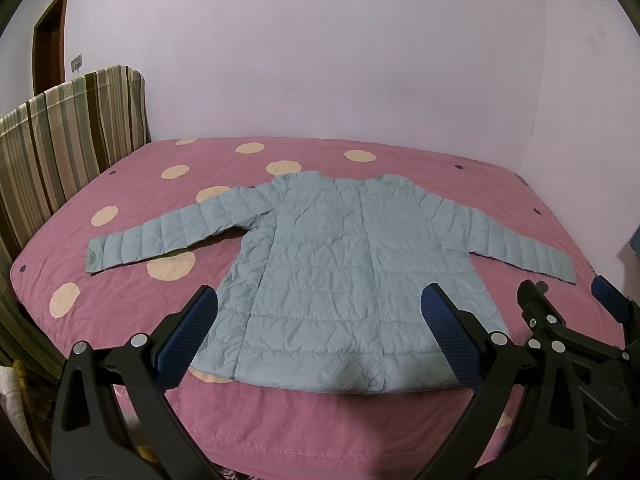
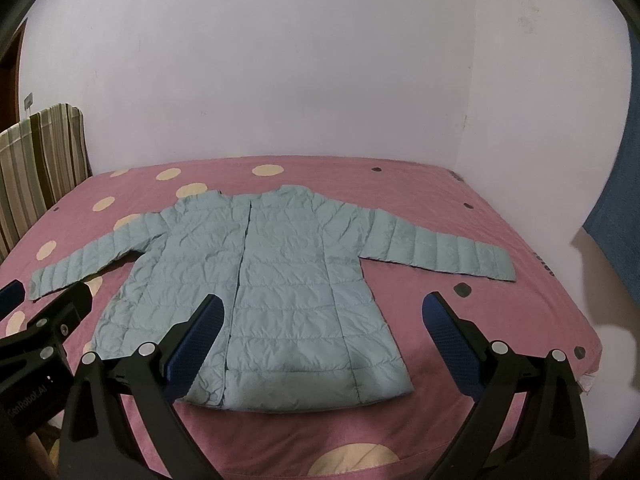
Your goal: Fold large clothes
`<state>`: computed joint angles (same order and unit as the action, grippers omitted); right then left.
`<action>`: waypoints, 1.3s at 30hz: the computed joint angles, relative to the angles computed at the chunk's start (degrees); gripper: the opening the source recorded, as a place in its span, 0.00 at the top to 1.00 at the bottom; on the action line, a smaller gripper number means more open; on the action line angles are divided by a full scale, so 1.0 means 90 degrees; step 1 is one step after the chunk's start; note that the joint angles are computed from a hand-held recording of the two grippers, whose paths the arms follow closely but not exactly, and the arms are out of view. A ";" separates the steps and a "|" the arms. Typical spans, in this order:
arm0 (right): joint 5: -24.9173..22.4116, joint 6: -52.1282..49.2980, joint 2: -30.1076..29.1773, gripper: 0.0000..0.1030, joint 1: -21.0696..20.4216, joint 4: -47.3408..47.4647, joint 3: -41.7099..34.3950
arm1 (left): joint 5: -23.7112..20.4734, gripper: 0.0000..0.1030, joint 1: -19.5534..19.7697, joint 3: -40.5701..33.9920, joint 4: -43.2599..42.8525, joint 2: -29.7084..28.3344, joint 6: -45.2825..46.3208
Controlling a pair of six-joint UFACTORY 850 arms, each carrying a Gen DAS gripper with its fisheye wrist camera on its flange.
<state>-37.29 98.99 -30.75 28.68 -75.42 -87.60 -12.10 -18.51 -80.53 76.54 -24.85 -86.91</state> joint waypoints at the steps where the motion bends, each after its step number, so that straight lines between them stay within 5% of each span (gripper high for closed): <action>1: 0.0015 0.0011 -0.0024 0.04 -0.0006 -0.0006 -0.0003 | 0.0006 0.02 0.0001 0.0008 -0.0013 -0.0008 0.0009; 17: 0.0529 -0.0577 -0.0607 0.04 -0.0587 0.0787 -0.0526 | -0.0477 0.02 0.0212 -0.1173 -0.2563 -0.1064 0.2429; 21: 0.0992 -0.0235 -0.0743 0.04 -0.1137 0.0910 -0.0529 | -0.1122 0.02 0.0487 -0.2162 -0.3743 -0.1882 0.3285; 30: 0.2234 0.2543 -0.1073 0.05 -0.2674 0.0088 -0.0276 | -0.3350 0.02 0.1166 -0.4938 -0.4304 -0.4068 0.3110; 34: 0.2408 0.2307 -0.1420 0.36 -0.3122 0.0879 -0.0514 | -0.3749 0.02 0.1436 -0.5682 -0.4261 -0.4652 0.2760; 39: 0.2996 0.4520 -0.1679 0.36 -0.3512 -0.0592 -0.0518 | -0.4171 0.02 0.1658 -0.7011 -0.5007 -0.5548 0.3190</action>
<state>-10.32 139.66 -45.86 -2.93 -80.75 -92.26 -49.65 -3.59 -143.63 31.48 -74.78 -58.20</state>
